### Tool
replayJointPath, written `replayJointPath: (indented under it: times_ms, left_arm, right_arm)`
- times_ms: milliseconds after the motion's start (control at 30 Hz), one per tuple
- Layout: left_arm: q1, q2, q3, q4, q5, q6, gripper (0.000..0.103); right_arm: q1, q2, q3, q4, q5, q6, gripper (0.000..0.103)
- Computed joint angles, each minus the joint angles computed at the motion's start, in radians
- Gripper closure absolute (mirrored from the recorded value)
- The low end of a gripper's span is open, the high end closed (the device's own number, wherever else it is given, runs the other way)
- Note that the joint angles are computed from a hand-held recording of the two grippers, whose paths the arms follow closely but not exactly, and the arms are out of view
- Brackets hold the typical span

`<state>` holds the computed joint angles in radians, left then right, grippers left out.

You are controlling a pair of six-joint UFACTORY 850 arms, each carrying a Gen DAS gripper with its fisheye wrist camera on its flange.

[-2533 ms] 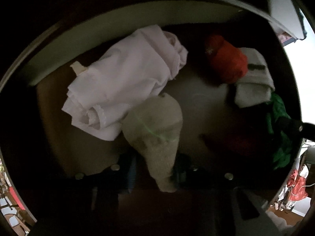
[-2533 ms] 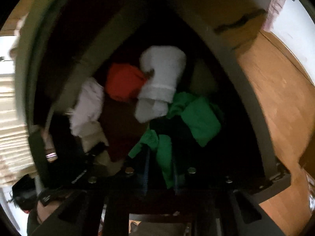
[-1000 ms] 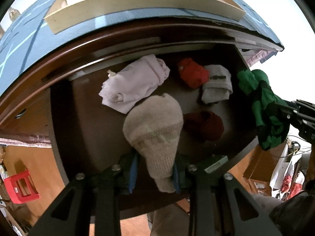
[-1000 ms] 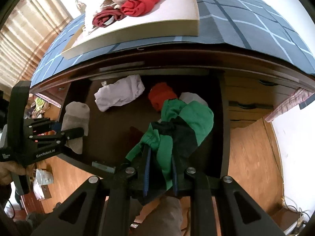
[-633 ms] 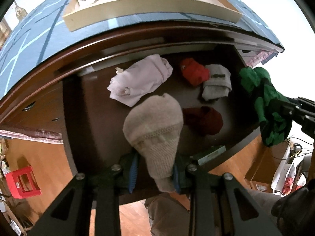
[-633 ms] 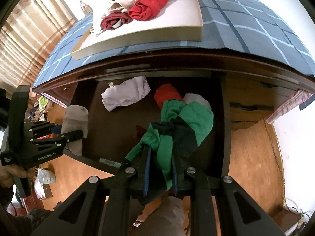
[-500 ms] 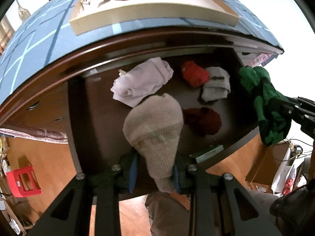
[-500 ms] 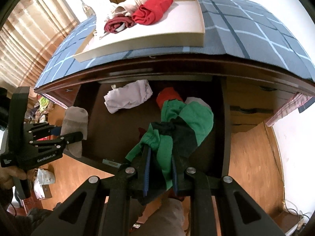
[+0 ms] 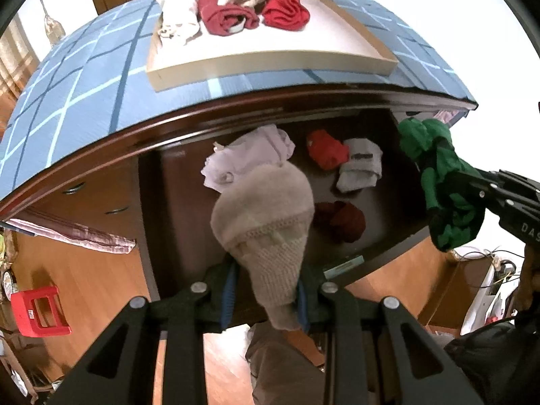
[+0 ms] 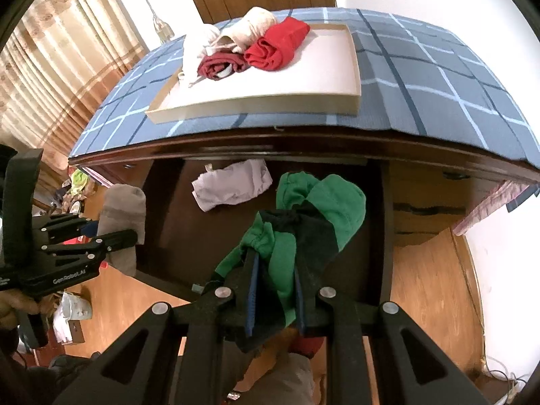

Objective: Take underwear out of drawer
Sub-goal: 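Lift the tan sock with left tool while right tool lifts the green-black sock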

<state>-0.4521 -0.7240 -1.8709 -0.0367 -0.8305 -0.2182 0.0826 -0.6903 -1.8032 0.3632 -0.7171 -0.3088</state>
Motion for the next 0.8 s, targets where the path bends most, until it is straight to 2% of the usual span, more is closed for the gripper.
replayJointPath:
  times_ms: [333, 800]
  left_arm:
    - [0.002, 0.016, -0.016, 0.030, 0.022, -0.012, 0.075]
    - [0.005, -0.009, -0.116, 0.033, 0.043, -0.001, 0.075]
  right_arm:
    - [0.010, 0.010, -0.010, -0.005, 0.029, -0.008, 0.083]
    - [0.026, 0.025, -0.032, -0.034, 0.089, -0.007, 0.083]
